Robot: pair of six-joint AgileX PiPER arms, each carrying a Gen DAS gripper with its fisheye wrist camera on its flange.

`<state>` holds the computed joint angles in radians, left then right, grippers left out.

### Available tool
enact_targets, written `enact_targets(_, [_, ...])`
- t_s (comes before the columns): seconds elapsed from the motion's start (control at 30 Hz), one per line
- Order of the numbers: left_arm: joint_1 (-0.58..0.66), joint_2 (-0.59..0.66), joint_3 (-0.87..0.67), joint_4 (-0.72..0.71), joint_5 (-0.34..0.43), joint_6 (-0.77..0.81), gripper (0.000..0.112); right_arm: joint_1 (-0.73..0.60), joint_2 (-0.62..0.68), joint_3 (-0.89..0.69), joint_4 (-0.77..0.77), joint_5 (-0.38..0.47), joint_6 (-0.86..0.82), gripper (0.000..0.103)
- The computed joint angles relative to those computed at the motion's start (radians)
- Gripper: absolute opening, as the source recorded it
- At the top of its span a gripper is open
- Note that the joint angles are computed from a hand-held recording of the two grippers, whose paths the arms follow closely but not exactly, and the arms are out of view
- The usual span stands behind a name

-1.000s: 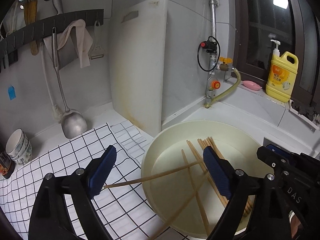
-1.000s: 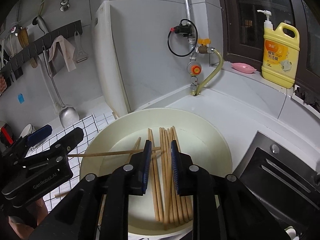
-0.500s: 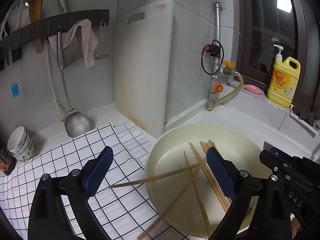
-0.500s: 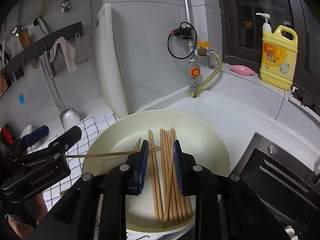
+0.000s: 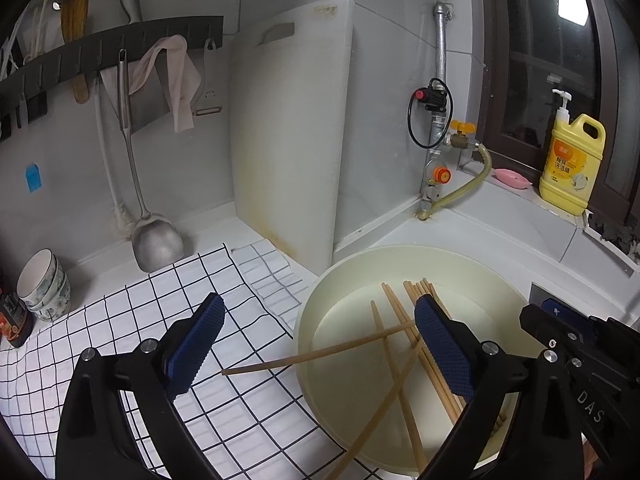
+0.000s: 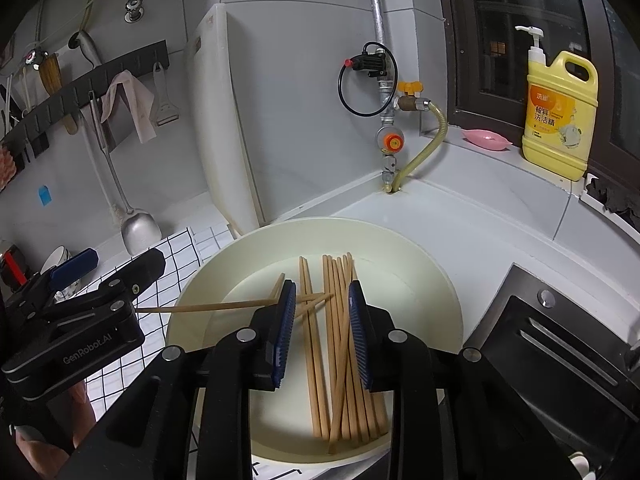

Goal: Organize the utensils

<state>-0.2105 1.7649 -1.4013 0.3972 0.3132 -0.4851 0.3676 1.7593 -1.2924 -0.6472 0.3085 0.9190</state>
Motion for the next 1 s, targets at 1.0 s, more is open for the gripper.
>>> enact_targets(1.0, [-0.003,0.0,-0.009,0.053,0.034,-0.06,0.097,0.004,0.003,-0.003,0.011,0.001,-0.018,0.032])
